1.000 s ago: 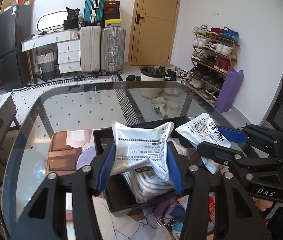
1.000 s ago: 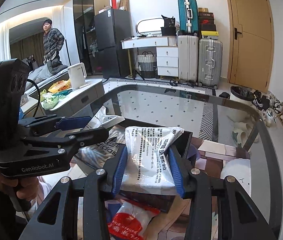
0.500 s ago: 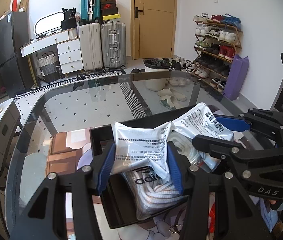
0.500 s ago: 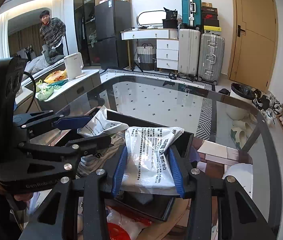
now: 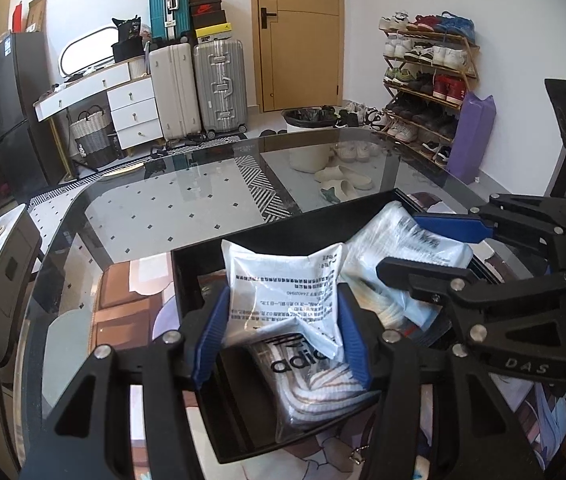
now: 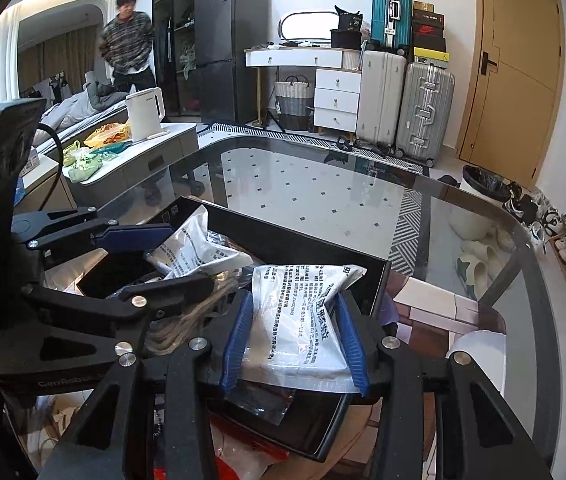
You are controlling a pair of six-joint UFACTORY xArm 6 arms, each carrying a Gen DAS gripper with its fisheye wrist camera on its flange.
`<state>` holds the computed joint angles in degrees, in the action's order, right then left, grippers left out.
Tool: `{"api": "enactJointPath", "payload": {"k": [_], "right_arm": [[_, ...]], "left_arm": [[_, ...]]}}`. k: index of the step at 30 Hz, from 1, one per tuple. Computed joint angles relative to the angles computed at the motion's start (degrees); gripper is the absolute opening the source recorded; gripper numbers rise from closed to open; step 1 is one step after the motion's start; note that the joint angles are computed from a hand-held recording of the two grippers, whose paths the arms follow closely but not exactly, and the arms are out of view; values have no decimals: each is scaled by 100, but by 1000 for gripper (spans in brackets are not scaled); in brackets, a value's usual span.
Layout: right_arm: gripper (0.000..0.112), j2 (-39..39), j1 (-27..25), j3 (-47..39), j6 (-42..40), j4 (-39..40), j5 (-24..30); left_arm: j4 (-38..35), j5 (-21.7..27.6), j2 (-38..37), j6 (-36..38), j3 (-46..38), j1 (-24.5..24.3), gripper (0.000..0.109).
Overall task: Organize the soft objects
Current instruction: 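Lower the white pouch into the box and open both tools, then move both tools back toward the plush toy and red packet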
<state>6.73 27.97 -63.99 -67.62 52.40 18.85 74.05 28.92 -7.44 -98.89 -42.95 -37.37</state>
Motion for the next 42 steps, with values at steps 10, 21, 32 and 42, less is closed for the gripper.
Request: {"api": "enactJointPath", "payload": {"k": [10, 21, 32, 42], "right_arm": [[94, -770, -147, 610, -976, 1204, 22], [103, -1788, -653, 1642, -439, 837, 576], [103, -1864, -597, 1762, 472, 90, 651], [103, -1465, -367, 1735, 1048, -497, 631]], "left_arm": [[-130, -84, -261, 57, 172, -115, 73], [-200, 566, -892, -300, 569, -901, 103], [-321, 1305, -1385, -928, 977, -1561, 103], [-527, 1522, -1365, -1388, 1214, -1828, 103]]}}
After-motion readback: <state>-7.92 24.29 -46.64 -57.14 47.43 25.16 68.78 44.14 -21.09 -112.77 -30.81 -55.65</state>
